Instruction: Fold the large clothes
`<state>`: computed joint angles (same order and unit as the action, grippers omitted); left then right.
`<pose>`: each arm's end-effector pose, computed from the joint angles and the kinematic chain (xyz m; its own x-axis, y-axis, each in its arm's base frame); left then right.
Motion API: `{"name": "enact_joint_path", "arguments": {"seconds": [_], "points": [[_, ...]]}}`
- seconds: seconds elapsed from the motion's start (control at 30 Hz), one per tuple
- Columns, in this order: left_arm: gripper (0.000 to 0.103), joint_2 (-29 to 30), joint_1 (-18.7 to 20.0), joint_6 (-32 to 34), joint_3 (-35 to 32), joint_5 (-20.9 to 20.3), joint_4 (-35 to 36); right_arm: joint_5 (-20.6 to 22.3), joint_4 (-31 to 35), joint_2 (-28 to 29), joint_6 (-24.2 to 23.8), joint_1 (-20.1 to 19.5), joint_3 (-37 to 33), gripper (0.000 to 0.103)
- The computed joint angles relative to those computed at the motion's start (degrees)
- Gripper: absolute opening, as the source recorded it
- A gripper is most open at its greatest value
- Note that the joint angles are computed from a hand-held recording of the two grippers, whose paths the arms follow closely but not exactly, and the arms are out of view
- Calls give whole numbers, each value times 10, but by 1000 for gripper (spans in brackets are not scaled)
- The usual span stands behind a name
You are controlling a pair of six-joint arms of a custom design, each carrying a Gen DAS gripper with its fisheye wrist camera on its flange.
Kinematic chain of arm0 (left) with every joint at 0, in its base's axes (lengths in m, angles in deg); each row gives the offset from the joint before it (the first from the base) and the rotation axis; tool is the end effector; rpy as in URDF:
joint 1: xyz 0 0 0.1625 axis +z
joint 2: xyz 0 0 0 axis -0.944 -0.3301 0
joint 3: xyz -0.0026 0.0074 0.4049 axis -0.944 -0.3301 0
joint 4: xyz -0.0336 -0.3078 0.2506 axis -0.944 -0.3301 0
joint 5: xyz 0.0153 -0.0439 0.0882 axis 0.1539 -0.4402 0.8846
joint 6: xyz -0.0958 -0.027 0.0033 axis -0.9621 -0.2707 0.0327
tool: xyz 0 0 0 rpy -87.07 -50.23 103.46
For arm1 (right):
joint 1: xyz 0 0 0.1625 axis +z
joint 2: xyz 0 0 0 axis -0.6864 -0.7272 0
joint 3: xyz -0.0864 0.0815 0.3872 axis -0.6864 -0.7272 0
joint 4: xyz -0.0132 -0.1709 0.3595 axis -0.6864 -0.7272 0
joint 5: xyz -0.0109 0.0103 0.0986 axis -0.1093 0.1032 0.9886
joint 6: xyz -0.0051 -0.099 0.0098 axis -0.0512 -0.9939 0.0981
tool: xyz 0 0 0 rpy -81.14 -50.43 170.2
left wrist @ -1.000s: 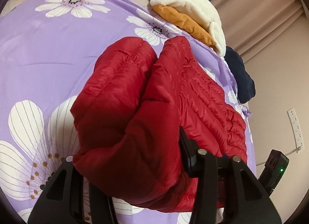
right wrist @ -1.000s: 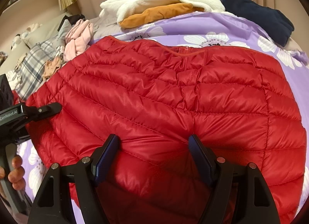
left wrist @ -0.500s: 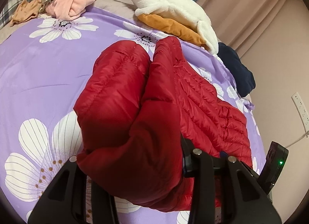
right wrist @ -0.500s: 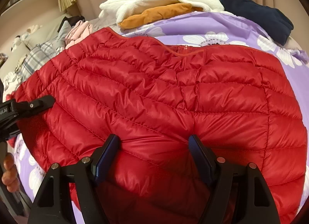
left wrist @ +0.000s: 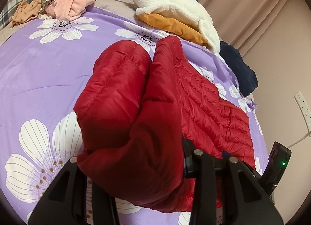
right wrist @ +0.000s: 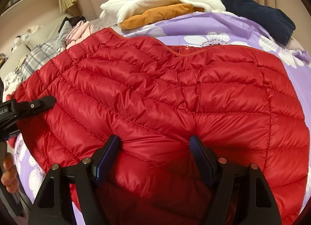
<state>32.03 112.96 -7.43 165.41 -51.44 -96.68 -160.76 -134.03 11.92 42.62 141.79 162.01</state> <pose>-0.2665 -0.4984 0.1296 -0.9398 0.1108 -0.3233 0.2754 0.8056 -0.5245 0.1521 -0.4558 0.1721 -0.8473 0.0057 0.5311 -0.3364 0.7680 -0.5450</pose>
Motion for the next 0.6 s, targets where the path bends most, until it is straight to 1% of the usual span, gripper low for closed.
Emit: {"name": "enact_joint_path", "arguments": {"seconds": [0.6], "points": [[40,1,3,0,2,0,0,5,-3,-1,-4,-1,2,76]]}}
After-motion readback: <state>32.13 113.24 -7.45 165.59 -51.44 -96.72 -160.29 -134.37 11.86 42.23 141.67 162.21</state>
